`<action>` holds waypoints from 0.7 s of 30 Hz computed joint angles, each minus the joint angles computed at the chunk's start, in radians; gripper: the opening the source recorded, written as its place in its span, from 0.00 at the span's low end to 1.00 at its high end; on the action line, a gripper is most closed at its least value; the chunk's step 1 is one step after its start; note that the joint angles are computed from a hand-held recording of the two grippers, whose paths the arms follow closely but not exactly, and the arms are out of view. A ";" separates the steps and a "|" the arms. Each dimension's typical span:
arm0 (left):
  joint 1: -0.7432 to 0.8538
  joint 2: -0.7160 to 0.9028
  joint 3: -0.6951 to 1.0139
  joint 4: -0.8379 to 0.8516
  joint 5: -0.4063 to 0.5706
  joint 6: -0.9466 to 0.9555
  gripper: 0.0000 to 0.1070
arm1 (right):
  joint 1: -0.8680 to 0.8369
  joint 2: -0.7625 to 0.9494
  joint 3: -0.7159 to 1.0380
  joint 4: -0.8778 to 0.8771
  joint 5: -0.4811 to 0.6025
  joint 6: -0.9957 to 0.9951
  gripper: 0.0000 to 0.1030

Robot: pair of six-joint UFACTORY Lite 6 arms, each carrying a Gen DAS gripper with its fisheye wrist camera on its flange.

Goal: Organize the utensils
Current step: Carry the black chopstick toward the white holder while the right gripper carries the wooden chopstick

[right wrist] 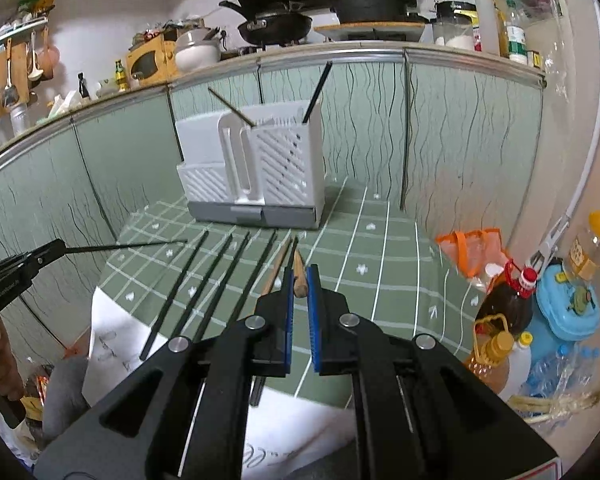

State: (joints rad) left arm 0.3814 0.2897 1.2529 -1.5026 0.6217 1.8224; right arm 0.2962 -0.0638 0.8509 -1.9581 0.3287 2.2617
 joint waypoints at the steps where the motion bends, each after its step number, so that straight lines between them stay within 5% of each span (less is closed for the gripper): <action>1: 0.001 -0.001 0.007 0.004 0.003 -0.006 0.07 | -0.009 -0.001 0.014 0.007 -0.008 -0.017 0.06; 11: -0.007 0.012 0.173 0.118 0.048 -0.154 0.07 | -0.092 -0.018 0.149 0.153 -0.095 -0.228 0.06; 21: -0.018 0.033 0.308 0.193 0.096 -0.253 0.07 | -0.127 -0.014 0.264 0.505 -0.139 -0.629 0.06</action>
